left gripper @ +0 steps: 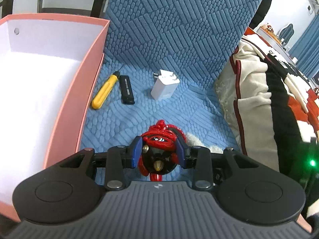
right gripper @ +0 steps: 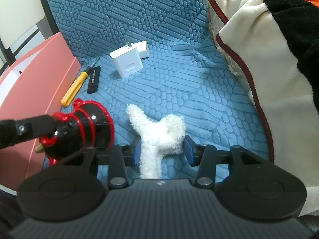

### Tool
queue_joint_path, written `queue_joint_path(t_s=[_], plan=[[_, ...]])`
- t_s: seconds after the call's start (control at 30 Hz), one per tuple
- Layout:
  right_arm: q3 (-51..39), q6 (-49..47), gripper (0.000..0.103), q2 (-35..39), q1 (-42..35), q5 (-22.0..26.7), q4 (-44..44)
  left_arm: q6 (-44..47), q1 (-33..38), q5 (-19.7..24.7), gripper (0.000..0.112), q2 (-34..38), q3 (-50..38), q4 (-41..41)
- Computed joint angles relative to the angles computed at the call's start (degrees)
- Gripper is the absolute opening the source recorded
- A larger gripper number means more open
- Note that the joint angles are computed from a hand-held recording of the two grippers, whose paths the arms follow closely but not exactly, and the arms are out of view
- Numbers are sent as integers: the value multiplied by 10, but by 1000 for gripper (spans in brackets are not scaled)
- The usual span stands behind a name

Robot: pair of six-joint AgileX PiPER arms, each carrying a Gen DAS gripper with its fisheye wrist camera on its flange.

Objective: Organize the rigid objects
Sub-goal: 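Lift the red-and-black toy with the left gripper while the right gripper lifts the white plush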

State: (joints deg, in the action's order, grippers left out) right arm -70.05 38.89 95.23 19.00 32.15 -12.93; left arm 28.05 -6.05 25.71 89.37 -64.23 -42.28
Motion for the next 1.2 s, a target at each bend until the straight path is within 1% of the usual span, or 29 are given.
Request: queue_joint_path(t_s=[0.13, 0.23, 0.33, 0.43, 0.5, 0.53, 0.57, 0.6, 0.67, 0.8, 0.87, 1.0, 1.13, 1.2], plan=[[1, 8, 47, 0, -1, -2, -4, -36, -13, -15, 42, 25, -35, 46], [0, 10, 47, 2, -1, -2, -6, -61, -21, -11, 42, 53, -73, 74], [-1, 5, 47, 2, -6, -5, 4, -69, -23, 5, 43, 73, -104, 76], [-3, 19, 47, 4, -8, -5, -5, -100, -31, 6, 43, 87, -126, 103], [-5, 29, 47, 6, -10, -6, -12, -95, -31, 8, 43, 94, -133, 86], [-6, 37, 47, 8, -10, -6, -20, -84, -29, 11, 44, 97, -136, 68], [-7, 41, 47, 9, -11, -6, -24, -86, -29, 21, 49, 103, -144, 66], [-8, 43, 47, 11, -12, -6, -25, -85, -28, 30, 58, 108, -151, 62], [-13, 53, 47, 16, -13, -5, -35, -93, -30, 32, 66, 111, -153, 64], [-21, 52, 47, 25, -23, -6, -29, -81, -27, 54, 68, 122, -164, 49], [-22, 44, 47, 25, -29, -8, -11, -68, -26, 88, 68, 136, -181, 44], [-27, 34, 47, 29, -28, -3, -11, -121, -57, 64, 68, 136, -178, 132], [-28, 28, 47, 30, -33, -4, -1, -155, -69, 42, 68, 147, -184, 171], [-30, 25, 47, 32, -32, -2, -3, -171, -71, 39, 68, 156, -192, 182]])
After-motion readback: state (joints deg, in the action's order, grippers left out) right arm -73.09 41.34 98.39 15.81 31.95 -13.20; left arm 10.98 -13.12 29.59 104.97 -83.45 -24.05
